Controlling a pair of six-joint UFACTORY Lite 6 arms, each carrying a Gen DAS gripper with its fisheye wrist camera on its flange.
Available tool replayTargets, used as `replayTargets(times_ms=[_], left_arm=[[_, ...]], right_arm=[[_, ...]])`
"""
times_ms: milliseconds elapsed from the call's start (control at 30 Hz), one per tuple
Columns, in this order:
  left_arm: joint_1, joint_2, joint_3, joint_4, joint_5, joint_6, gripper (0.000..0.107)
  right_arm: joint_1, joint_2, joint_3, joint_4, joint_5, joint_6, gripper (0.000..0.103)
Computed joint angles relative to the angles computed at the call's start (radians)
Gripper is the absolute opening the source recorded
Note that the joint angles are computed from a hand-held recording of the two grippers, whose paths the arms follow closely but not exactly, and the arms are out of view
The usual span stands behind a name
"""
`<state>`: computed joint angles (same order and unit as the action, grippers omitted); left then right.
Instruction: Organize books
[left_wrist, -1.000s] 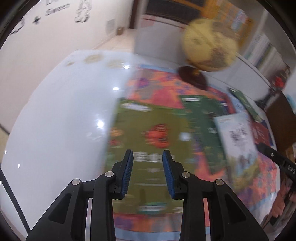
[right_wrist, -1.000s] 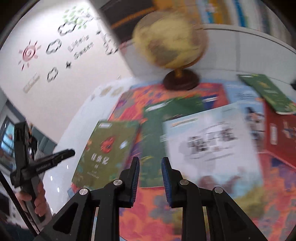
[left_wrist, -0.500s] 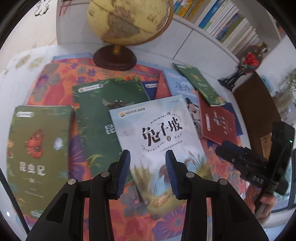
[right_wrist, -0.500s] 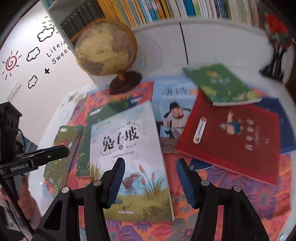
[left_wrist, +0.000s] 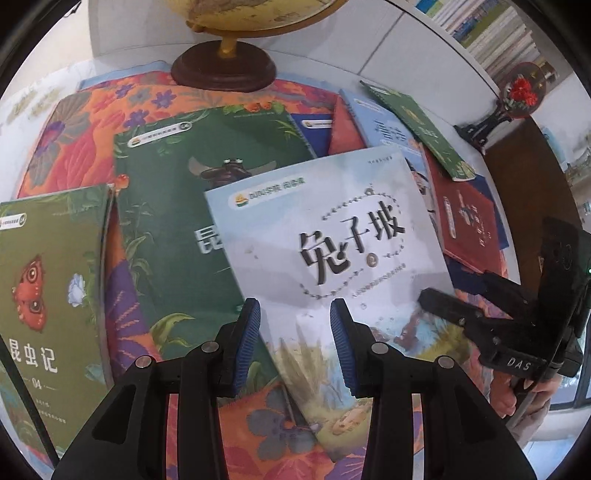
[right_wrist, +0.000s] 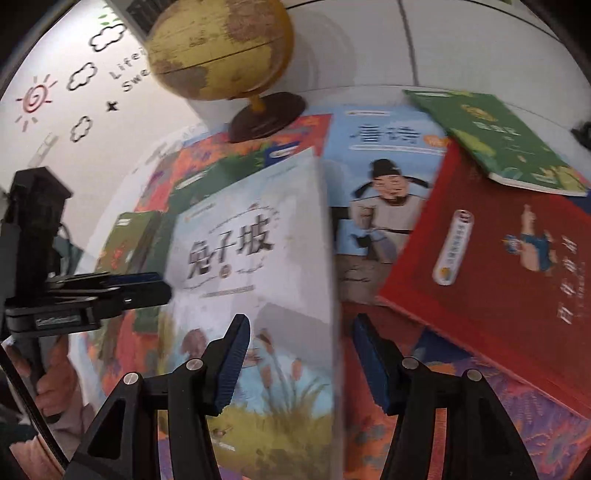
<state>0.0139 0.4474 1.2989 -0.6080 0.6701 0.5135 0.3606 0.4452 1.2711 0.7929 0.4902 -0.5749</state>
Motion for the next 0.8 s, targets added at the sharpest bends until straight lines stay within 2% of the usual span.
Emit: replayTargets(times_ms=[100, 233, 367, 433, 500, 533, 633, 667, 800], left_arm=[[0.002, 0.023, 0.018, -0.067, 0.073, 0.079, 0.039], [-0.042, -0.018, -0.003, 0.069, 0.035, -0.038, 0.039], [-0.028, -0.006, 0.011, 0.093, 0.049, -0.040, 0.039], [-0.045, -0.013, 0.010, 0.211, 0.025, -0.142, 0.044], [-0.051, -0.011, -0.001, 0.284, -0.007, -0.204, 0.044], [-0.042, 0.004, 0.014, 0.257, 0.010, -0.181, 0.044], [0.000, 0.025, 0.024, 0.061, 0.063, -0.006, 0.056], [-0.002, 0.020, 0.017, 0.046, 0.059, 0.004, 0.059], [-0.037, -0.005, -0.007, 0.098, 0.022, -0.065, 0.059]], right_arm=[[0.012, -0.008, 0.000, -0.048, -0.005, 0.040, 0.059], [-0.011, -0.008, -0.003, 0.011, 0.020, -0.005, 0.059], [-0.007, -0.002, 0.007, -0.007, 0.022, 0.018, 0.059], [0.003, -0.003, 0.008, -0.037, 0.014, 0.043, 0.059], [0.010, -0.003, 0.010, -0.059, 0.010, 0.064, 0.059], [0.012, -0.003, 0.011, -0.066, 0.007, 0.073, 0.059], [0.015, -0.004, 0.009, -0.076, 0.002, 0.083, 0.059], [0.014, -0.004, 0.008, -0.074, 0.002, 0.082, 0.059], [-0.008, 0.003, 0.013, -0.008, 0.028, 0.055, 0.060]])
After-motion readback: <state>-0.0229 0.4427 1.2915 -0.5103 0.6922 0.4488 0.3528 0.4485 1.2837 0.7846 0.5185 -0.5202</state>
